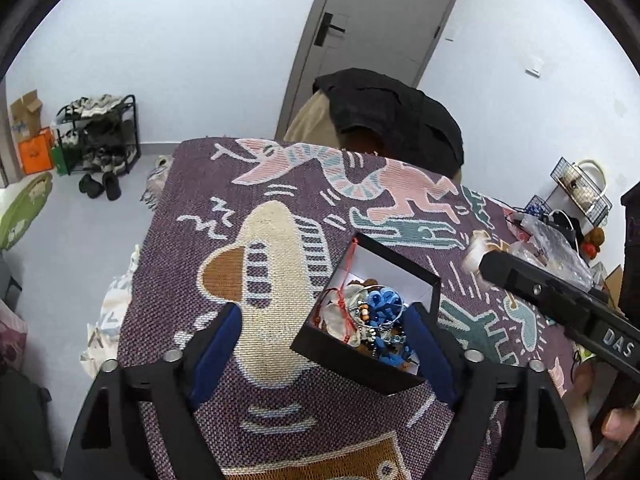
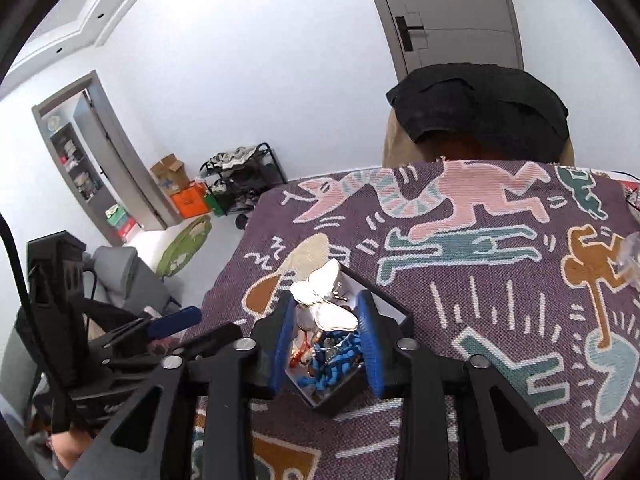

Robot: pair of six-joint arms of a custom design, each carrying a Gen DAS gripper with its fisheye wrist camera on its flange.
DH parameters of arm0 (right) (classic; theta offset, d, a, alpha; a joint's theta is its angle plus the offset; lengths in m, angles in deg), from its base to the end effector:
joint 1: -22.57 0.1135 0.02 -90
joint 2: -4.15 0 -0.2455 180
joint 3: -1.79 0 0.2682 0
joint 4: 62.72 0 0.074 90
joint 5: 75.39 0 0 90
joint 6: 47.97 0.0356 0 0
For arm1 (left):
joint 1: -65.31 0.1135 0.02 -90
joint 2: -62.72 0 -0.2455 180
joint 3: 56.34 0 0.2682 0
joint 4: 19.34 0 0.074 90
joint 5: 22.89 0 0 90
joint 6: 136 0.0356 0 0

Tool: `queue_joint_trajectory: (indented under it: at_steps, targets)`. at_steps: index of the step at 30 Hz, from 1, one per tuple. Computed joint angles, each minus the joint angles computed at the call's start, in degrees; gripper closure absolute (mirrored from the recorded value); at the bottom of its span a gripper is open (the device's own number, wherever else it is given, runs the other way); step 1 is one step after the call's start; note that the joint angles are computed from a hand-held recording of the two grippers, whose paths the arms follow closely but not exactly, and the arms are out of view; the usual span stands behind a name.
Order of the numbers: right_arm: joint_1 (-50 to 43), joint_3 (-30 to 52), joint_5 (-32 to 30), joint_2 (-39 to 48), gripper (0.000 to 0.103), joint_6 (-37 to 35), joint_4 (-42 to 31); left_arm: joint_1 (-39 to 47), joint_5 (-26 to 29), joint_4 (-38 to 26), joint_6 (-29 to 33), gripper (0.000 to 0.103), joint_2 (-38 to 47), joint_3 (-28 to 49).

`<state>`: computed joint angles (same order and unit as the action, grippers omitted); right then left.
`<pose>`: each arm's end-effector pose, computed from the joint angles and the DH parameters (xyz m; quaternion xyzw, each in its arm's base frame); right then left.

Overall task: Organize jewelry
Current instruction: 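Lower the butterfly pendant into the black box and open the right gripper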

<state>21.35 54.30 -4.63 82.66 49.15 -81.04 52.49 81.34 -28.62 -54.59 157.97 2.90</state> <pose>0.2893 0.0056 0.1613 0.0014 0.9109 0.1735 0.3743 0.3254 -0.0830 0.1232 0.0809 0.9154 -0.1827 0.3496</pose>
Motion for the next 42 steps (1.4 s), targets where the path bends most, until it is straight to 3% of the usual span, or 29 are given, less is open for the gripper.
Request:
queue_joint_trajectory:
  at_steps: [1,2,3,15,23,42]
  targets:
    - [-0.03,0.25,-0.25,0.28,0.035,0.05,-0.43,0.07,-0.09,0.46,-0.12,0.012,-0.33,-0.38]
    - [-0.26,-0.46,-0.24,-0.39,0.023,0.14,-0.01,0.07,-0.08,0.74,-0.23,0.011,-0.76,-0.72]
    - [-0.46,-1.41,0.04,-1.43,0.02,0.13,0.57,-0.02,-0.1,0.87,-0.35,0.009,-1.23,-0.97]
    - [-12.3,-6.05,-3.88,-8.77,0.018,-3.84,-6.01,-5.78,-1.57,-0.28,-2.29,0.003,-4.97,-1.24]
    - [-20.8,-8.99,-7.98,-16.01,0.001,-7.32,-12.42,-11.87,-4.33,-1.31,-2.95,0.002,-9.77,-2.84]
    - [-38.79,-13.1,-12.3,-30.18,0.0,-18.64,-24.84,-26.13,-16.51,-2.53,-3.98,0.0,-18.48,-6.1]
